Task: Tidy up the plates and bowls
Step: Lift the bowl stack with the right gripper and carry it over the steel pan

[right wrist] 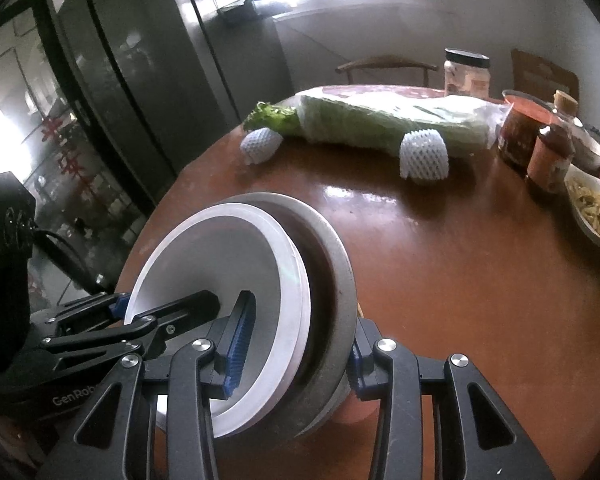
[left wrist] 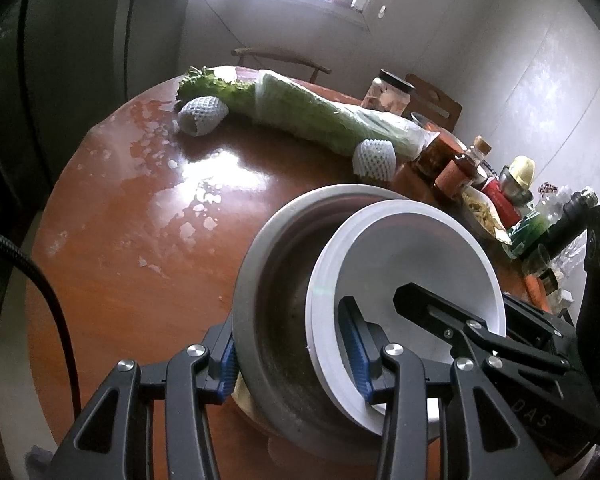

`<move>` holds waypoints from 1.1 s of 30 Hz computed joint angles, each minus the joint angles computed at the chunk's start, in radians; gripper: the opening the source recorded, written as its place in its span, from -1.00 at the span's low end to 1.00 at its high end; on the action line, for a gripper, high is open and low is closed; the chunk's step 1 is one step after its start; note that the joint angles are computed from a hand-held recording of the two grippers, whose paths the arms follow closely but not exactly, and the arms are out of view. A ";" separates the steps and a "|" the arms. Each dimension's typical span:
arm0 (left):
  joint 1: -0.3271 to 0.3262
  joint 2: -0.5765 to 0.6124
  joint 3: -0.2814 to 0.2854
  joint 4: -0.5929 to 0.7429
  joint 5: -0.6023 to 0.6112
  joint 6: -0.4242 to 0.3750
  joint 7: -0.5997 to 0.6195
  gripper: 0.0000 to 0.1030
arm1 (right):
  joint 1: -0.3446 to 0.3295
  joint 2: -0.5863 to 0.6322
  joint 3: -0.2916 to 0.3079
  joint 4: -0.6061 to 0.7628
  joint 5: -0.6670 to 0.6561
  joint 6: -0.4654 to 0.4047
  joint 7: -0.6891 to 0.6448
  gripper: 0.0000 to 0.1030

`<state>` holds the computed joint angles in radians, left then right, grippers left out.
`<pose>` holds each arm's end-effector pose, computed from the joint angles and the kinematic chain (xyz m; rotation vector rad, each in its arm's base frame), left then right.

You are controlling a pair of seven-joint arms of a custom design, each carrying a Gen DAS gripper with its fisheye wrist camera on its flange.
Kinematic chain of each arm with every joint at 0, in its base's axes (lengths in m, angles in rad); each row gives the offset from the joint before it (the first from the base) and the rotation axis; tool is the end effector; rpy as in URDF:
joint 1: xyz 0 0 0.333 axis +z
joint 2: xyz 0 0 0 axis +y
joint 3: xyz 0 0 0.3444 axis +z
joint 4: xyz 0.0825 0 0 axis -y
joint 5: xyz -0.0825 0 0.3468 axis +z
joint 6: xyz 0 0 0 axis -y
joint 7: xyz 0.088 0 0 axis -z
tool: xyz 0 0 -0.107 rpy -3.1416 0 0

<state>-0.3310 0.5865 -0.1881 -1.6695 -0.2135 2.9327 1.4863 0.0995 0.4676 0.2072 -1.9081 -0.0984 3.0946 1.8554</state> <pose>0.6401 -0.3175 0.3933 -1.8214 2.1678 -1.0212 0.6371 0.1893 0.3939 -1.7839 1.6774 -0.3949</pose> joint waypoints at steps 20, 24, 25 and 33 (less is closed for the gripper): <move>-0.020 0.021 0.025 0.014 0.035 -0.014 -0.028 -0.14 | -0.008 0.019 0.010 0.004 0.019 -0.018 -0.007 -0.18; -0.022 0.020 0.028 0.013 0.041 -0.013 -0.032 -0.14 | -0.010 0.021 0.012 0.003 0.022 -0.014 -0.010 -0.18; -0.022 0.021 0.028 0.013 0.041 -0.013 -0.034 -0.14 | -0.007 0.021 0.009 0.003 0.020 -0.013 -0.009 -0.18; -0.034 0.021 0.043 0.009 0.056 -0.008 -0.047 -0.14 | 0.009 0.024 -0.008 0.003 0.008 -0.014 -0.002 -0.18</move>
